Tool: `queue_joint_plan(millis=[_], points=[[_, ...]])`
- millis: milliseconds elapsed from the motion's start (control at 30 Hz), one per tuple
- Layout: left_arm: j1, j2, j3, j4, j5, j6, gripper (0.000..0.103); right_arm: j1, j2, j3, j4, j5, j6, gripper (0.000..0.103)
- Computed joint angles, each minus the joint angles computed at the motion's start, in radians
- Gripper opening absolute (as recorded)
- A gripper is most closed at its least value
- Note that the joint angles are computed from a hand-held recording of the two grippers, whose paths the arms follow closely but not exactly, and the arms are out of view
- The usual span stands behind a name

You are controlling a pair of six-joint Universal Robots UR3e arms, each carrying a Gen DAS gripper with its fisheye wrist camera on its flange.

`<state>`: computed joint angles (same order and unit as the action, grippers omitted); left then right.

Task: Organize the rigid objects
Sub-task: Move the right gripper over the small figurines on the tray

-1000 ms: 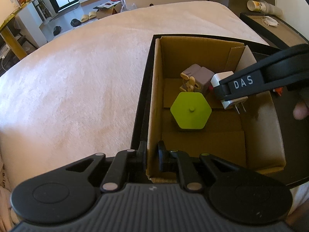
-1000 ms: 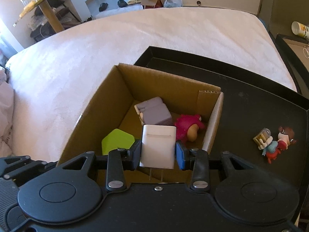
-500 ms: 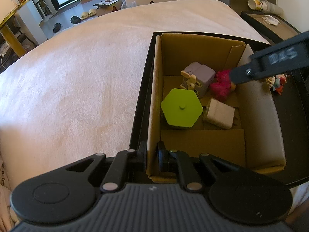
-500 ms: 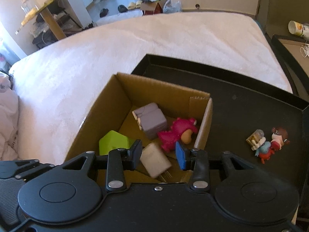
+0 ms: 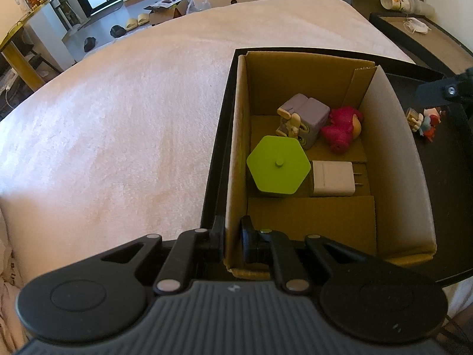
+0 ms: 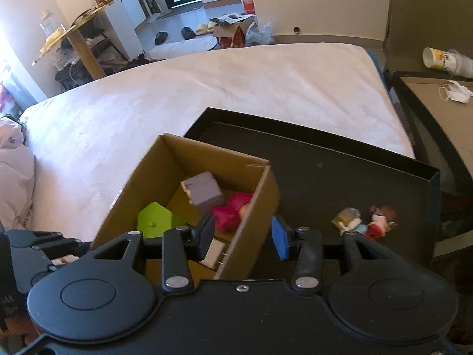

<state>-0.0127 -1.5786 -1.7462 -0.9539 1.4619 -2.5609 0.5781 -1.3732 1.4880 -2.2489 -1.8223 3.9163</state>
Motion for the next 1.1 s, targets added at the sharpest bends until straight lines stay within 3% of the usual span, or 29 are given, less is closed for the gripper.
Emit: queue_joint_plan(millis=[733,867,1100], points=[[-0.036,-0.019,0.029,-0.006,0.051,-0.029,0.011,-0.143,-0.272,0.423,-0.165,0.028,0.01,0.05],[-0.037,-0.023,0.041,-0.018,0.054,-0.04,0.011,-0.182,-0.316,0.483,-0.193,0.045,0.005,0.061],[-0.05,-0.03,0.04,-0.007,0.072,-0.047,0.012,-0.246,-0.355,0.563,-0.235,0.09,-0.007,0.064]])
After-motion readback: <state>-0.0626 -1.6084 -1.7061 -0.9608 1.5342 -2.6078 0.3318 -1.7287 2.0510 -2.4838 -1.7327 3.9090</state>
